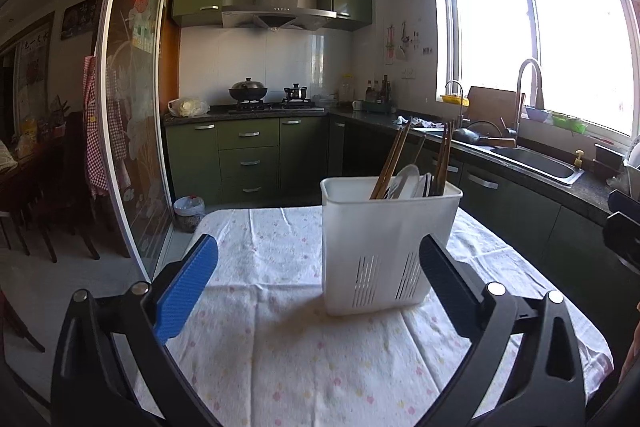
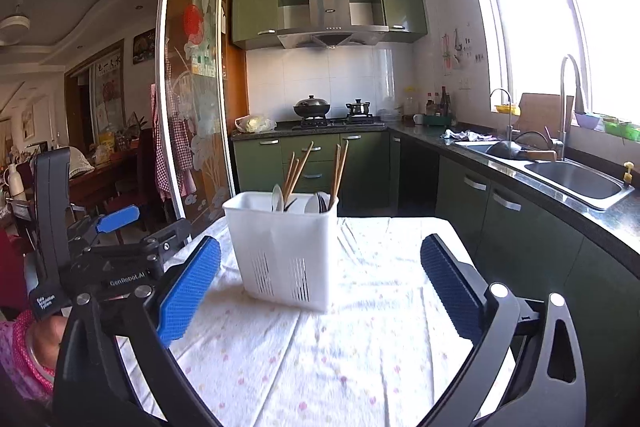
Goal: Organize utensils
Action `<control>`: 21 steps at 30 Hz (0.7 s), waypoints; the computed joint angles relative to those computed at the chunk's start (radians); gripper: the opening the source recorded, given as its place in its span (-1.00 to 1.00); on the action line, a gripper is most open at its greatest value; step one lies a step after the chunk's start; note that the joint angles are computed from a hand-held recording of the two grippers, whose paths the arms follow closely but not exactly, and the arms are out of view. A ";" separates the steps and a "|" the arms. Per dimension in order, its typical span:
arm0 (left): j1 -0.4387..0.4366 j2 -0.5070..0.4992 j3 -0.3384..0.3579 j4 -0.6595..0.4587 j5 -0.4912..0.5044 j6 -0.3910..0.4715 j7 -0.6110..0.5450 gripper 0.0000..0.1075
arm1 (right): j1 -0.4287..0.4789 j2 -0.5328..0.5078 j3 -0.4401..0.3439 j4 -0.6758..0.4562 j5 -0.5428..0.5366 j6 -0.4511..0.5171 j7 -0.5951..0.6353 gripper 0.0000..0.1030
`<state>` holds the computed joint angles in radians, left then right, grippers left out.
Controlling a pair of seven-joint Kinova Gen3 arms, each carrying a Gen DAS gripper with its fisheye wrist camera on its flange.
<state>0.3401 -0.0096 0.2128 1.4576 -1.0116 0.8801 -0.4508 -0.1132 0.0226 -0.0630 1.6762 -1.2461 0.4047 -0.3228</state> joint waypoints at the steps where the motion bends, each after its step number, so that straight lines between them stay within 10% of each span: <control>1: 0.005 -0.014 0.004 0.015 0.009 0.017 0.005 0.78 | 0.011 -0.024 0.007 0.034 -0.021 0.014 0.024 0.91; 9: -0.023 -0.116 0.093 0.100 0.000 0.126 0.119 0.78 | -0.017 -0.191 0.142 0.245 -0.160 0.083 0.200 0.91; 21: -0.053 -0.163 0.203 0.083 -0.030 0.246 0.044 0.79 | -0.010 -0.211 0.208 0.221 -0.155 0.159 0.153 0.91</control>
<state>0.2874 -0.1730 0.4161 1.5405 -1.0420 1.1264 -0.4069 -0.1236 -0.1883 0.1451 1.8970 -1.4014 0.5641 -0.1697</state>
